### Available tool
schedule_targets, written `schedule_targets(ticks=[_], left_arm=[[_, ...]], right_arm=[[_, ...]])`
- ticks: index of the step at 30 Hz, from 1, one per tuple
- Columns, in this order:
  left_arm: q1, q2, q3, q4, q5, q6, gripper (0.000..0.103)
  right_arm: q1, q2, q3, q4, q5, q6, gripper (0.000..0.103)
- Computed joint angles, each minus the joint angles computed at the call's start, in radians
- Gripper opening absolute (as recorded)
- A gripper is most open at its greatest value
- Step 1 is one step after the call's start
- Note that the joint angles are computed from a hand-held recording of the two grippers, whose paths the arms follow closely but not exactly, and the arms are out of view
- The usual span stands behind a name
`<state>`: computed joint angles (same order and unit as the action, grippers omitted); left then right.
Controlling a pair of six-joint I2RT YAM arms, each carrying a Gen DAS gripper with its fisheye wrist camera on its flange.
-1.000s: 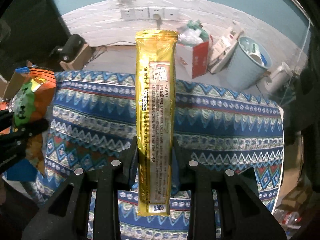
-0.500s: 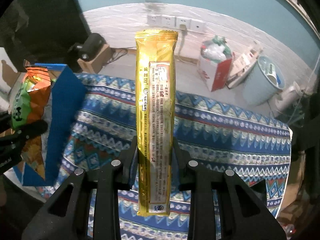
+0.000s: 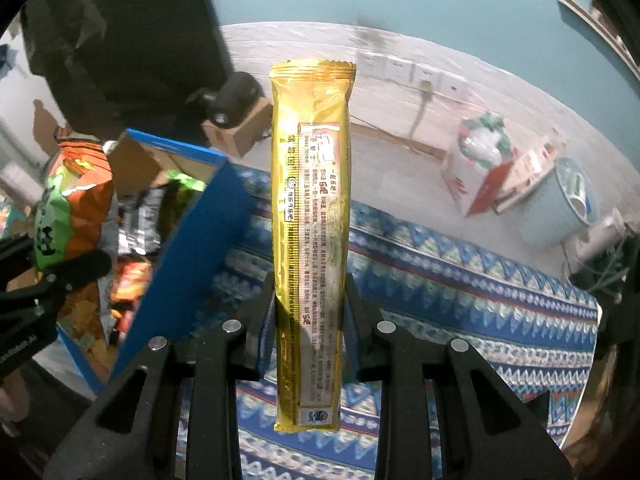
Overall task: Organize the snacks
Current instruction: 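Lift and carry the green-and-orange bag toward the box while the right tool carries the yellow bar, then lower both snacks into the box and open both tools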
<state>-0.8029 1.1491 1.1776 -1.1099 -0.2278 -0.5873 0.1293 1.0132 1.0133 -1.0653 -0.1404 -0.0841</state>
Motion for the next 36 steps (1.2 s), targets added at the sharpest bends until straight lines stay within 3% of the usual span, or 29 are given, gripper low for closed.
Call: schedule_targets(ticks=[16,33,36], left_arm=[[0.335,-0.229,-0.140,-0.063,0.101,0.159,0.030],[0.601,-0.305,-0.243,-0.063,0.177,0.309,0.031],[0.632,-0.301,-0.251,-0.063,0.184,0.324,0.045]], right_arm=[[0.467,0.158,0.140,0.052,0.149,0.289,0.027],[0.668,0.362,0.214,0.144,0.139,0.425,0.027],[0.680,0.389,0.214,0.155,0.117,0.431,0.029]])
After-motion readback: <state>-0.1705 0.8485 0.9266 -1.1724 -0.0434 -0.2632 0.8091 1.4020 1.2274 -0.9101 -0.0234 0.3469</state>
